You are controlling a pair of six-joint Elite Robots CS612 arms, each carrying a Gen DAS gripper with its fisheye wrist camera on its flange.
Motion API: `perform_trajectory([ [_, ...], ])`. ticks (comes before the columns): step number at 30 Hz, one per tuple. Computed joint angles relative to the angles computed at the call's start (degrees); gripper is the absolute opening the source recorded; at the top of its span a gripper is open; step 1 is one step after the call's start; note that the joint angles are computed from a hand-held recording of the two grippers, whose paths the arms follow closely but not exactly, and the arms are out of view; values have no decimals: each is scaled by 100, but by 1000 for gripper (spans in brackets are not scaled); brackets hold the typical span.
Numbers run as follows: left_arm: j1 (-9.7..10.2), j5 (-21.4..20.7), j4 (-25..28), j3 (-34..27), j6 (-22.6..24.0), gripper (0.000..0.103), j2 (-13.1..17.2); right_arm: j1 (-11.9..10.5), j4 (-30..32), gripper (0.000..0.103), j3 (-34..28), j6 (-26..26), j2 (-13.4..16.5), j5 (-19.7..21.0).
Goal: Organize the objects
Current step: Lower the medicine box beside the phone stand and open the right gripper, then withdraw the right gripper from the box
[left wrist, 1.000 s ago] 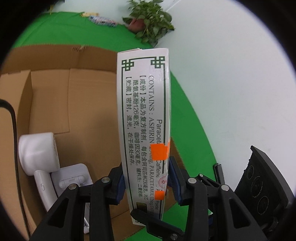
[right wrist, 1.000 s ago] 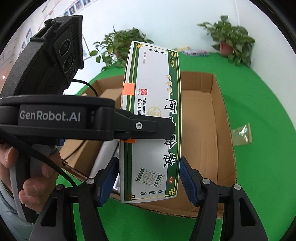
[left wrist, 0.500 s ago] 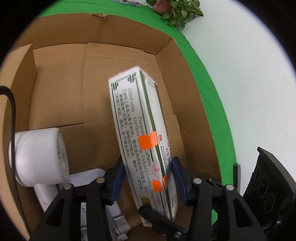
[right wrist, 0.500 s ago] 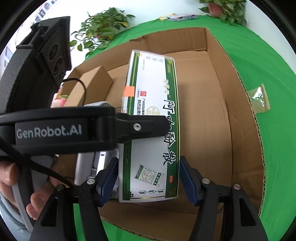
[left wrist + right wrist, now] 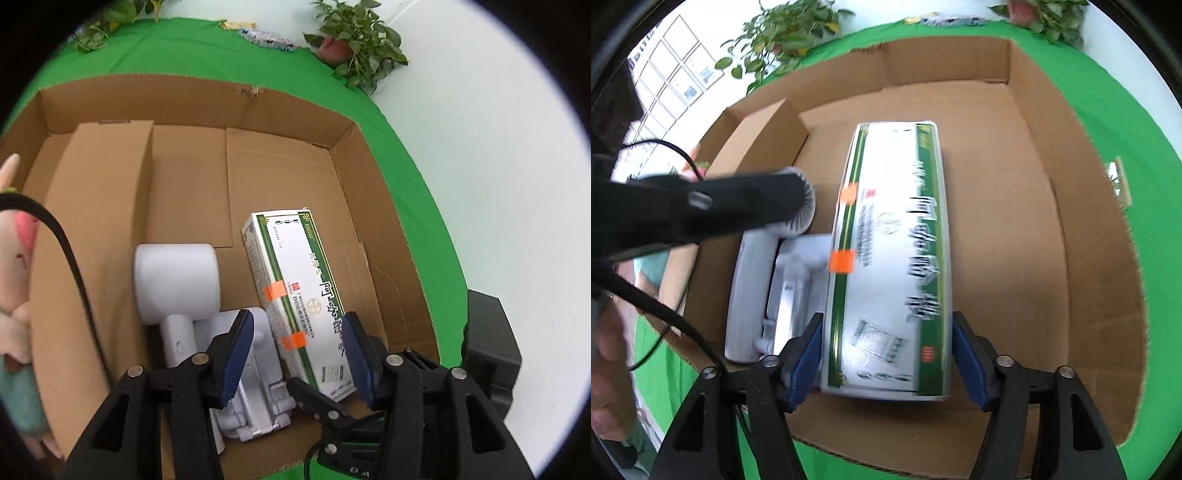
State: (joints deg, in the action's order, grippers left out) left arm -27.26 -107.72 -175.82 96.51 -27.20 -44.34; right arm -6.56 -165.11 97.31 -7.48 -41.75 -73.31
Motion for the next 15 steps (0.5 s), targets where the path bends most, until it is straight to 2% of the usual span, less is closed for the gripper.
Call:
perform_trajectory([
  [4, -30, 352, -398, 372, 120, 49, -215, 37, -426, 69, 198, -47, -79, -34],
  [8, -82, 873, -1086, 843, 128, 49, -465, 50, -535, 69, 260, 19, -126, -52],
  [11, -211, 1651, -1747, 1134, 321, 49, -541, 40, -841, 69, 434, 26, -197, -15],
  [13, -361, 2373, -2194, 1368, 511, 50, -606, 52, -1270, 77, 563, 77, -218, -162],
  [15, -556, 3309, -2735, 1590, 682, 63, -591, 97, -2183, 95, 842, 210, -262, -502],
])
